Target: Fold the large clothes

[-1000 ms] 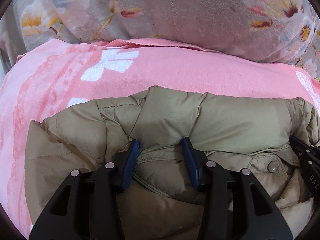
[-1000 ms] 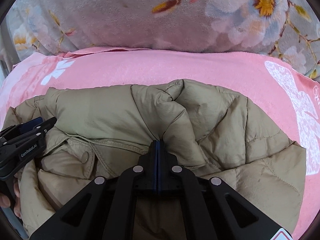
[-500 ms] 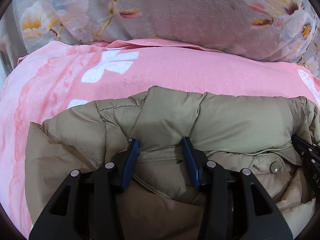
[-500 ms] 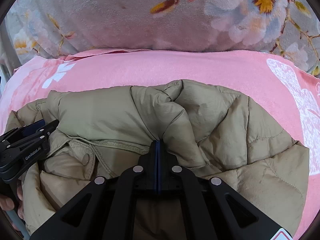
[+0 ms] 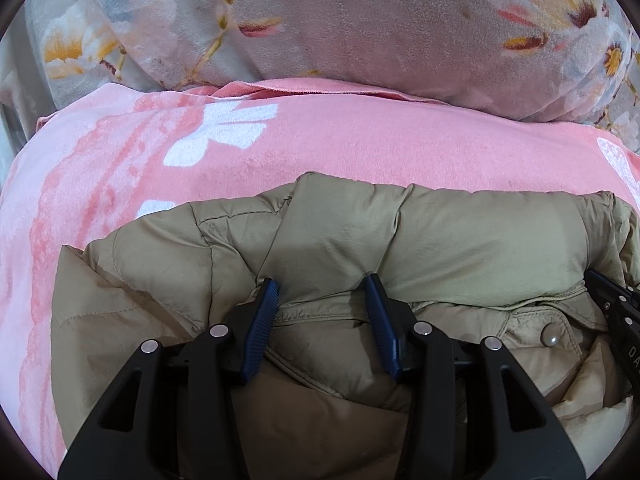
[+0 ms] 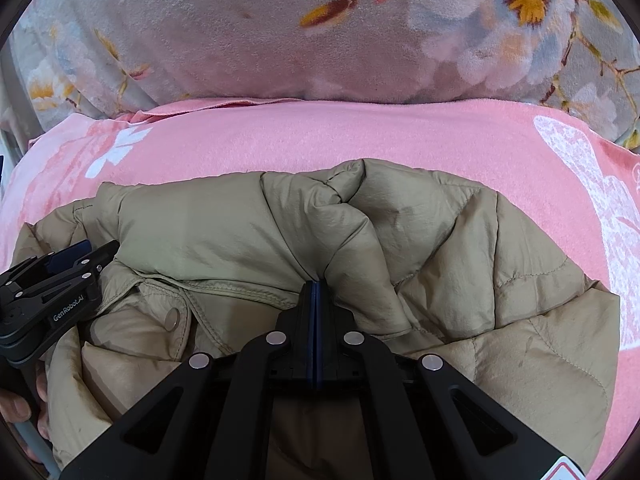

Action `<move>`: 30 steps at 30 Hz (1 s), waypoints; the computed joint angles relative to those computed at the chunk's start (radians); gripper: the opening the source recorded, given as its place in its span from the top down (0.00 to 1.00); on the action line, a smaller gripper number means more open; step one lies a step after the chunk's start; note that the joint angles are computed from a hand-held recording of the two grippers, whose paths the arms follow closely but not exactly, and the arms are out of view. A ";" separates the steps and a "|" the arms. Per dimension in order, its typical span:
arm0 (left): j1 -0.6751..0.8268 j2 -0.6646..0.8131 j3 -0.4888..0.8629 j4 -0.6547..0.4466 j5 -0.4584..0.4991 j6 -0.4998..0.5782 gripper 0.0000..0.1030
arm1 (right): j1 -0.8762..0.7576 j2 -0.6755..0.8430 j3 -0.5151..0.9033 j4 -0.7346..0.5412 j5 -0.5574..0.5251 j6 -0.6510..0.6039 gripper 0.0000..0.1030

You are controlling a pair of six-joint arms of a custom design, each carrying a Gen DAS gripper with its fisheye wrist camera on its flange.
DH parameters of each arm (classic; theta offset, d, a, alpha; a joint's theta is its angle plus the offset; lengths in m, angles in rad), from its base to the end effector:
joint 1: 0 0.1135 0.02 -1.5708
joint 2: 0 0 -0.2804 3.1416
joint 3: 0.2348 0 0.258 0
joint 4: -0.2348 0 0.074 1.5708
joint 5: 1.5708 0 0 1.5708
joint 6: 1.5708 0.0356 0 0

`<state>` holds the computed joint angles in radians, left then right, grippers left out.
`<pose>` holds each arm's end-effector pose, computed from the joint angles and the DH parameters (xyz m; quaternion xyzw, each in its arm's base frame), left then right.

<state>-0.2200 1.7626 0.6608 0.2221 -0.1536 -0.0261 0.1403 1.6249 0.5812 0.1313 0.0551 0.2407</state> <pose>0.3037 -0.0623 0.1079 0.0649 0.9362 0.0302 0.3440 0.2778 0.0373 0.1202 0.0564 0.9443 0.0356 0.3223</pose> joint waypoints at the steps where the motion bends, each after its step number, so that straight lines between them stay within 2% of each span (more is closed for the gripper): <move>1: 0.001 -0.001 0.000 -0.001 0.000 0.001 0.57 | 0.000 0.001 0.000 0.000 0.000 0.000 1.00; 24: -0.003 0.003 0.005 -0.005 -0.021 0.009 0.57 | -0.002 -0.003 -0.001 0.002 -0.002 0.001 1.00; 27: -0.007 0.001 0.009 -0.011 -0.032 0.011 0.57 | -0.025 -0.009 -0.012 0.019 -0.040 -0.001 1.00; 30: 0.033 -0.071 -0.035 -0.032 0.043 0.003 0.56 | -0.083 -0.080 -0.064 0.013 -0.145 0.015 1.00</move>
